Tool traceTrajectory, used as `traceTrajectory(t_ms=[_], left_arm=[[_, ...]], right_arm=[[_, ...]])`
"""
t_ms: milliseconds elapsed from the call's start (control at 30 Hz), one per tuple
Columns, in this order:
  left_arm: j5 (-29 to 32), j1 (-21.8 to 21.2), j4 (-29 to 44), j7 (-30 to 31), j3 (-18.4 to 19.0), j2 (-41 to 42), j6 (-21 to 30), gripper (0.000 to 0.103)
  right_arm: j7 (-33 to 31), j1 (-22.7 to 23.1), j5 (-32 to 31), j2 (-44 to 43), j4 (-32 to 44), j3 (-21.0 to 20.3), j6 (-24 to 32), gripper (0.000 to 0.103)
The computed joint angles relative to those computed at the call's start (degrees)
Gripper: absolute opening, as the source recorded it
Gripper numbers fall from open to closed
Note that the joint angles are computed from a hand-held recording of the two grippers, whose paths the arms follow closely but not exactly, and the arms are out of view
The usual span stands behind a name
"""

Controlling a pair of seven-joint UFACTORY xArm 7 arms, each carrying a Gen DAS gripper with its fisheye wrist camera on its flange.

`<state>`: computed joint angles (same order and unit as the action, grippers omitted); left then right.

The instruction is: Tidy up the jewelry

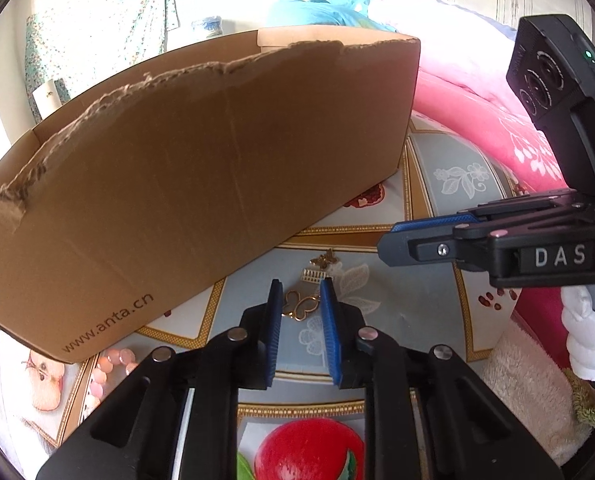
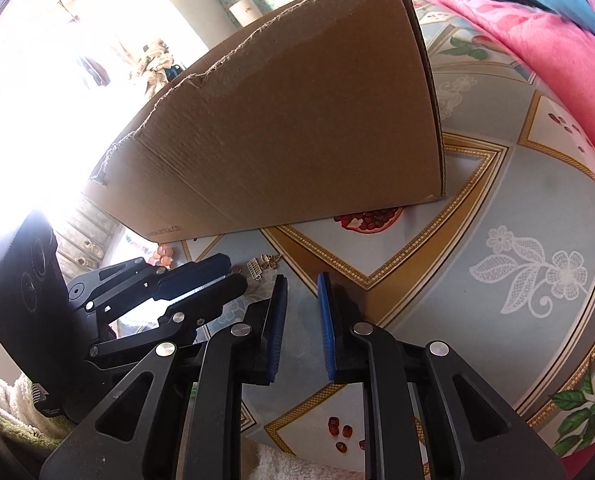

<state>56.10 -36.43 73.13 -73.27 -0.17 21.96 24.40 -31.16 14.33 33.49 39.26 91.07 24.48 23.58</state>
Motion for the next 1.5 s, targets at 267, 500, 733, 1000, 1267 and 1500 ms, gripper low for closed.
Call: traceTrajectory(t_ms=[267, 500, 733, 1000, 1267, 1500], left_arm=[[1.58, 0.39, -3.73, -1.82, -1.01, -2.68, -0.97, 0.017], [3.84, 0.64, -5.63, -5.60, -1.23, -4.30, -2.11, 0.017], [3.62, 2.13, -3.75, -5.52, -1.20, -2.72, -3.23, 0.017], [3.87, 0.23, -1.28, -3.99, 0.59, -0.42, -2.67, 0.017], [4.59, 0.41, -0.61, 0.71, -0.06, 0.11, -2.86, 0.015], [3.88, 0.24, -0.62, 3.09, 0.31, 0.22, -3.56, 0.015]], right_arm=[[0.45, 0.54, -0.86, -0.20, -0.35, -0.33, -0.92, 0.015], [1.96, 1.49, -2.45, -0.45, -0.77, -0.64, -2.06, 0.015], [3.02, 1.74, -3.67, -0.09, -0.73, -0.48, -2.75, 0.015], [3.20, 1.17, -4.19, 0.34, -0.65, 0.22, -2.98, 0.015], [2.72, 0.68, -4.03, 0.62, -0.44, 0.59, -2.89, 0.015], [3.09, 0.77, -4.02, 0.63, -0.45, 0.39, -3.05, 0.015]])
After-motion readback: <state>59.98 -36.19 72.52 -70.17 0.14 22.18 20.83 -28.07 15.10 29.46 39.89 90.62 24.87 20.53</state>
